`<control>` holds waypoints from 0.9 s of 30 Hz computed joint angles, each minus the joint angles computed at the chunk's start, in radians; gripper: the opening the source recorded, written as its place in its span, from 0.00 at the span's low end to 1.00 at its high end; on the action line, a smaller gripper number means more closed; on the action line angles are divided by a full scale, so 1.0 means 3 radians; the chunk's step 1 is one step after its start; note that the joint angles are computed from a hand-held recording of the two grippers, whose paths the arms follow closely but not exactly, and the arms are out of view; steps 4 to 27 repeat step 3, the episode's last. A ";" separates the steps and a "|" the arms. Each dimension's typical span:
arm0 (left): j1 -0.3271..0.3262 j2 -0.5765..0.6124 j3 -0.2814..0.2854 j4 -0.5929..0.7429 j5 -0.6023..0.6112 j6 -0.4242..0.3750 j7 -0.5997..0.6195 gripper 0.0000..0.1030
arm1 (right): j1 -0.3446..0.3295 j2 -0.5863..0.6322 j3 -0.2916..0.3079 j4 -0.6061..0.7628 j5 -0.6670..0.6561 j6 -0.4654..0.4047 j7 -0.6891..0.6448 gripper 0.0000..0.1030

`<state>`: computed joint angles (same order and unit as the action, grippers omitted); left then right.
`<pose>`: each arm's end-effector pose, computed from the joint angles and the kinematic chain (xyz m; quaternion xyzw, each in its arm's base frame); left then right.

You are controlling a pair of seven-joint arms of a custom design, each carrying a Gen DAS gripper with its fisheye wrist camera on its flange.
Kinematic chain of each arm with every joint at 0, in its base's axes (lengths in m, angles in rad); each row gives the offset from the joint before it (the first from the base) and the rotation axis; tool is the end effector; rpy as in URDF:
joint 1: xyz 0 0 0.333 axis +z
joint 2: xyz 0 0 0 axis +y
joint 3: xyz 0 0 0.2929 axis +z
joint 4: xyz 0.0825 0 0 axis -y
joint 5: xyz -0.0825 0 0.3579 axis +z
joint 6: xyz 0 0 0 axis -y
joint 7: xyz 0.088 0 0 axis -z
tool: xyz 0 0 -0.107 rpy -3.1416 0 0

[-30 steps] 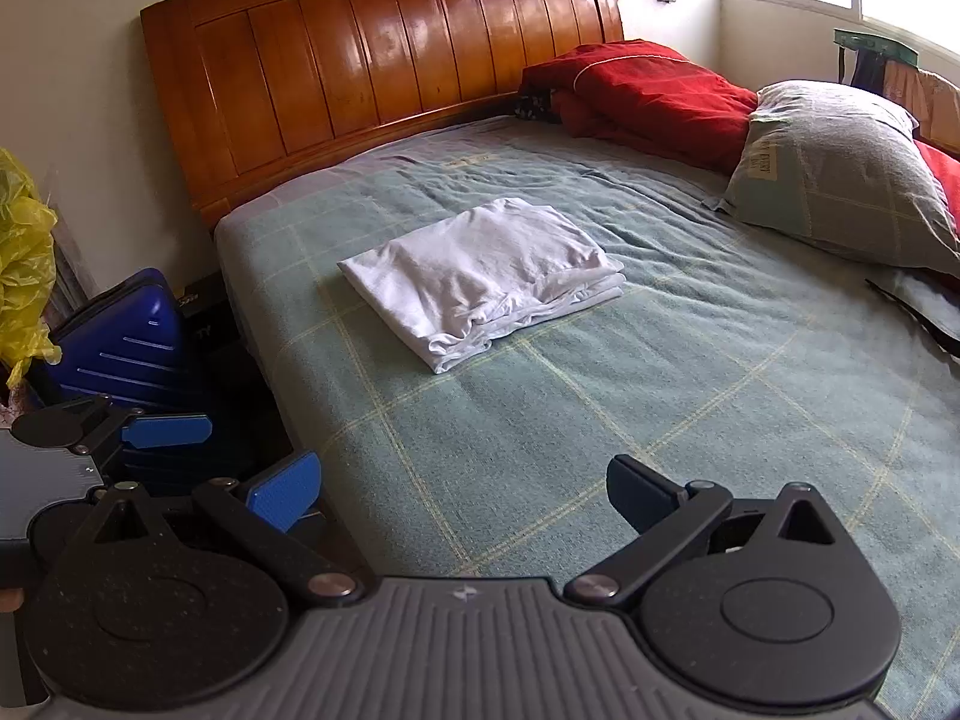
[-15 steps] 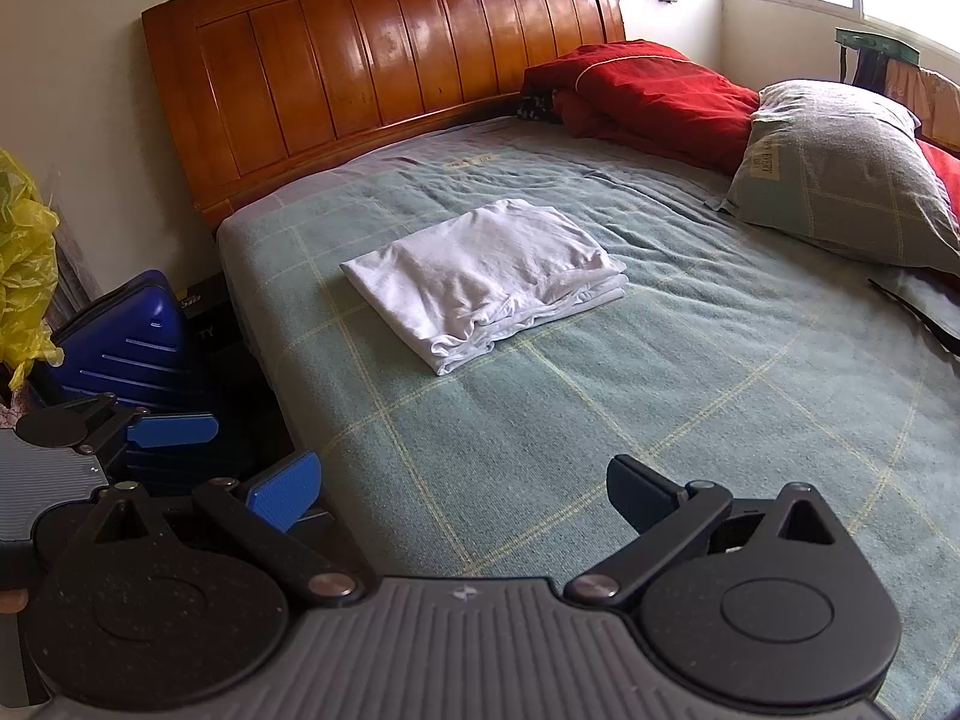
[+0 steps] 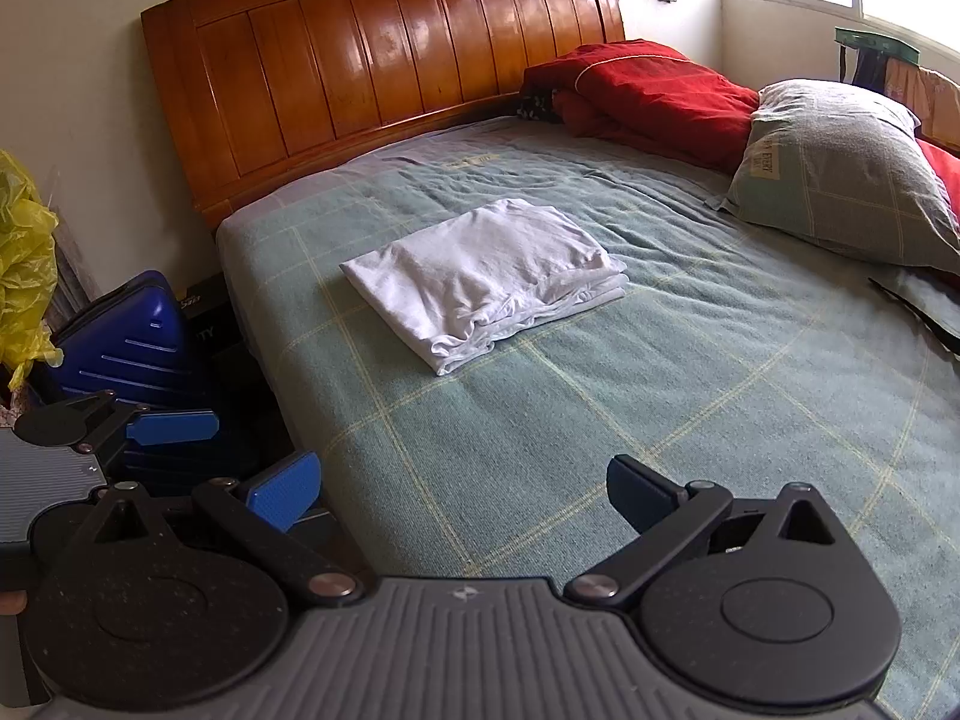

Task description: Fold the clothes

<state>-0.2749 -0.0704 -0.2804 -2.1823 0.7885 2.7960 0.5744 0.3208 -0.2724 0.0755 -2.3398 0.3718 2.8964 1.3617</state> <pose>0.4403 -0.3149 0.4761 -0.5726 0.7179 -0.3031 0.2549 0.4604 0.1721 0.5284 -0.7312 0.5450 -0.1736 0.3718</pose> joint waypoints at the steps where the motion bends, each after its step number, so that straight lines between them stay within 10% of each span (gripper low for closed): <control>1: 0.0000 -0.0001 0.0002 -0.0003 -0.0010 0.0004 0.0005 0.99 | 0.0000 0.0000 0.0000 0.0000 0.0000 0.0000 0.0000 1.00; 27: 0.0001 -0.0003 0.0003 -0.0006 -0.0015 0.0004 0.0009 0.99 | 0.0005 0.0000 -0.0005 -0.0001 0.0006 0.0000 -0.0007 1.00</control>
